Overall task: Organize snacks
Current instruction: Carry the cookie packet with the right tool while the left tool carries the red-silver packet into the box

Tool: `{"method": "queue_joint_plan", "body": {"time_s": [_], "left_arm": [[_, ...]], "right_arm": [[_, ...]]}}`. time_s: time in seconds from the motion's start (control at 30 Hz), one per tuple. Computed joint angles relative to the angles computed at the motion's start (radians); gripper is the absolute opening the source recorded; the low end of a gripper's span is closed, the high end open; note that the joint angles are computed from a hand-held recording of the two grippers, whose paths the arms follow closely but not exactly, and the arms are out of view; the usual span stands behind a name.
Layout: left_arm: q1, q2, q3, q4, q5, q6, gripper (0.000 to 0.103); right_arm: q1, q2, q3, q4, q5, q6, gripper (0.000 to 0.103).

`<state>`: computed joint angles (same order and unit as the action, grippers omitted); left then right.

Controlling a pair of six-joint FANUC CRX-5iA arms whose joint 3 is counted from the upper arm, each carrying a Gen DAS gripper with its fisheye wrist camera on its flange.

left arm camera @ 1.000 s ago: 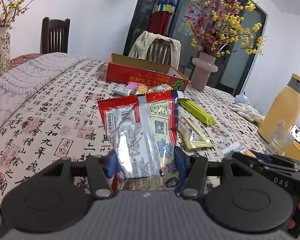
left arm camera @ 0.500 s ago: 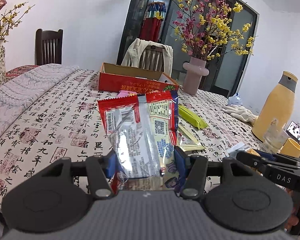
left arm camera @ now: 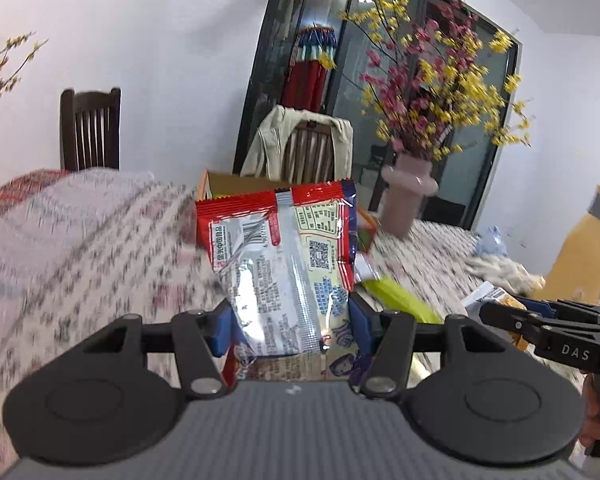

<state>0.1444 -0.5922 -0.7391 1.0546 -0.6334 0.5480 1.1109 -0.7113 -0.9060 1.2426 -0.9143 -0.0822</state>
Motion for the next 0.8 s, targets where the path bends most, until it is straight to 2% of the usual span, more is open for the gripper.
{"method": "queue_joint_plan", "body": {"time_s": [0.13, 0.3, 0.33, 0.4, 0.47, 0.57, 0.67, 0.7, 0.8], "left_arm": [[-0.082, 0.168, 0.113, 0.066, 0.115, -0.084, 0.057], [-0.119, 0.405, 0.327, 0.074, 0.151, -0.087, 0.057], [-0.122, 0.456, 0.383, 0.061, 0.150, -0.074, 0.057], [-0.133, 0.552, 0.489, 0.023, 0.165, -0.050, 0.057], [-0.143, 0.651, 0.597, 0.000, 0.178, -0.043, 0.057], [-0.135, 0.787, 0.768, -0.099, 0.140, 0.078, 0.057], [-0.130, 0.922, 0.949, -0.199, 0.077, 0.210, 0.057], [-0.131, 0.963, 1.009, -0.245, 0.060, 0.266, 0.057], [-0.141, 1.068, 1.150, -0.364, 0.021, 0.371, 0.057]], "right_arm": [[-0.251, 0.087, 0.075, -0.009, 0.268, 0.118, 0.039], [-0.527, 0.271, 0.215, 0.030, 0.558, 0.200, 0.039], [-0.564, 0.316, 0.255, 0.019, 0.595, 0.219, 0.039], [-0.607, 0.409, 0.354, -0.091, 0.652, 0.333, 0.039], [-0.624, 0.506, 0.471, -0.256, 0.666, 0.491, 0.039], [-0.665, 0.660, 0.630, -0.345, 0.675, 0.603, 0.039], [-0.672, 0.820, 0.851, -0.592, 0.603, 0.834, 0.039], [-0.677, 0.884, 0.954, -0.708, 0.558, 0.941, 0.039], [-0.700, 1.054, 1.208, -0.871, 0.433, 1.090, 0.039]]}}
